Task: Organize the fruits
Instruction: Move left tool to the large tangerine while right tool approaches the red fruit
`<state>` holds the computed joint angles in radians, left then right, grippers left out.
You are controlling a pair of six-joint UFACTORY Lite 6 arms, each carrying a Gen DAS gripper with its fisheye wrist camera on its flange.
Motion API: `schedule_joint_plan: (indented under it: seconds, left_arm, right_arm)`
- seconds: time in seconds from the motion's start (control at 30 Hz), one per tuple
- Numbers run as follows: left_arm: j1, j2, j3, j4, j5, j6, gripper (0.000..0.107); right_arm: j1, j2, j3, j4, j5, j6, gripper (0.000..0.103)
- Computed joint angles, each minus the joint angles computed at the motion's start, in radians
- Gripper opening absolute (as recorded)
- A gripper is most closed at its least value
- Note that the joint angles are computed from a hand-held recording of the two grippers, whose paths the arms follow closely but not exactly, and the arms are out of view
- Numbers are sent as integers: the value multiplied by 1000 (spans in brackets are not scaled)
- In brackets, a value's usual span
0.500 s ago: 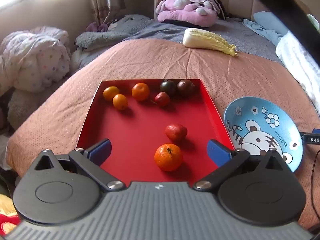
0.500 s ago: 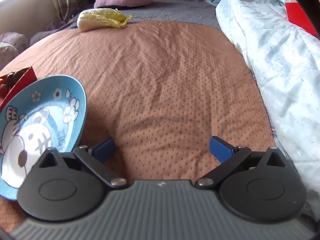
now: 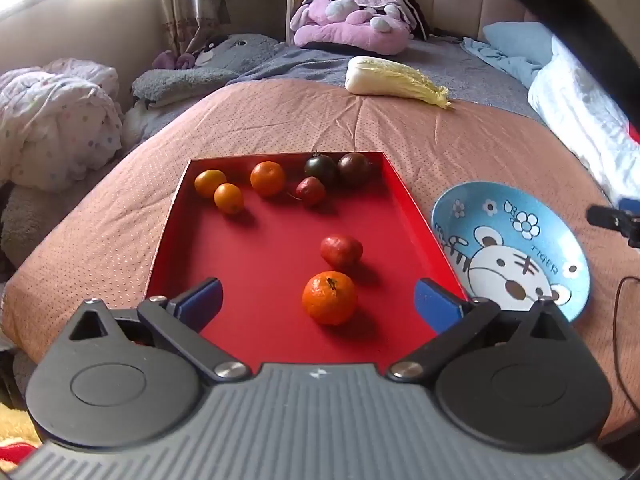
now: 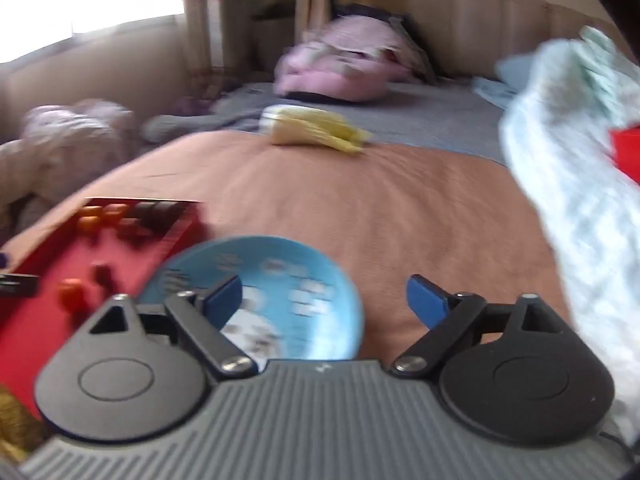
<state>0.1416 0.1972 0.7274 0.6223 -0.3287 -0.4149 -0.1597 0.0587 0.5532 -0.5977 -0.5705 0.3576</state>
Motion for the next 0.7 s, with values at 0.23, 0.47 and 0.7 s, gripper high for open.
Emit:
schedule_joint_plan:
  seconds: [0.23,0.47,0.7]
  left_arm:
    - [30,5,-19,98,-11,-23,87]
    - [38,41,-4,144,-27,-59,82]
    - [-13,149,82,29,-36,-1,78]
  right_arm:
    - [373,17,156,-36,175,120,72]
    - [557,283,442,98,283,101,66]
    - [596,436,645,-44,371,250,61]
